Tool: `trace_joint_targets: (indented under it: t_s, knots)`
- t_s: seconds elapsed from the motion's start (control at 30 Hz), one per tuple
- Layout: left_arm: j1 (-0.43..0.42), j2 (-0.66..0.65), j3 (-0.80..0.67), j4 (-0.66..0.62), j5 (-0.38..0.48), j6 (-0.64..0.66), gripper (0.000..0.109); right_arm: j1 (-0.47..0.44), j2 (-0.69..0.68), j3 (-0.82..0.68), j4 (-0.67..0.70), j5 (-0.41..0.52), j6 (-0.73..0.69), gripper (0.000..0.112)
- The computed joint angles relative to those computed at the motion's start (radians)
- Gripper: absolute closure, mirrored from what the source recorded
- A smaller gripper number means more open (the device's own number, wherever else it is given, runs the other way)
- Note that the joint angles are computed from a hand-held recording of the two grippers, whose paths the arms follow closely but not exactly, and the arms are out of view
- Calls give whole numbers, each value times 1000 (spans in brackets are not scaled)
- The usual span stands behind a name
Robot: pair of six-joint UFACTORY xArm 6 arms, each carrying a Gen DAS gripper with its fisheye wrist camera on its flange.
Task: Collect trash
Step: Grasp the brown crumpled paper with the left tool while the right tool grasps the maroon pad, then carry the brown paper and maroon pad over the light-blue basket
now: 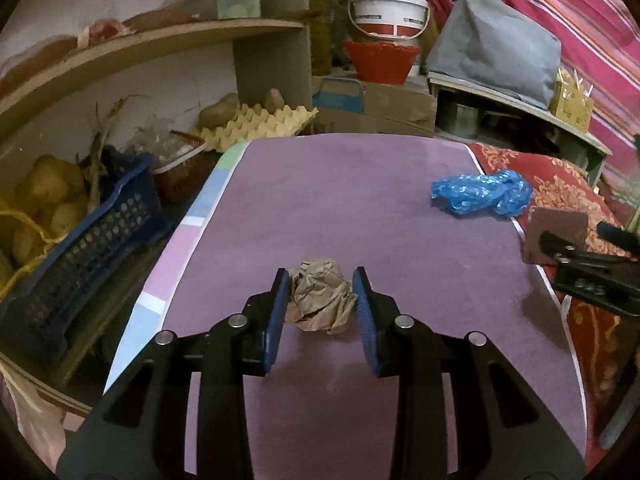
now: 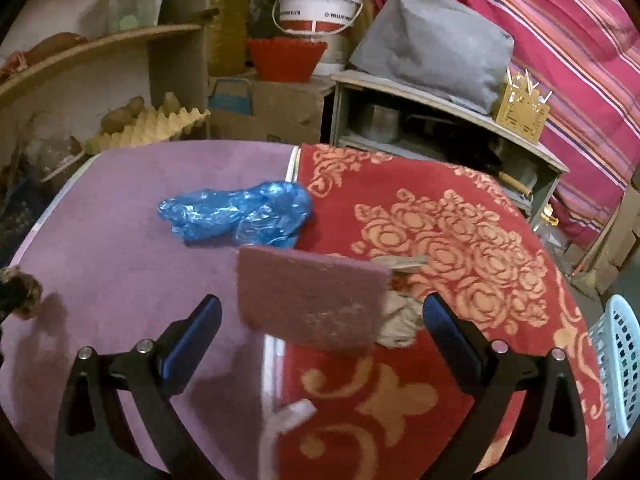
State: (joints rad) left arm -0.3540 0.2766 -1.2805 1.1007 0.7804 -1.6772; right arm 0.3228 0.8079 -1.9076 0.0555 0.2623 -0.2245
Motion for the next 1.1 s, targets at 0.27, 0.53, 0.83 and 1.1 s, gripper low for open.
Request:
trace_joint_targets:
  t_s: [0.27, 0.53, 0.83, 1.1]
  knots:
    - [7, -13, 4, 20, -10, -4, 77, 6, 95, -162, -154, 106, 176, 14]
    - [-1, 14, -41, -14, 17, 27, 77, -12, 69, -139, 62, 118, -43, 28]
    - [-80, 44, -142, -7, 101, 63, 77, -85, -60, -47, 463, 184, -392, 29]
    - [-151, 143, -315, 4, 140, 105, 77, -197, -93, -49, 551, 225, -462, 29]
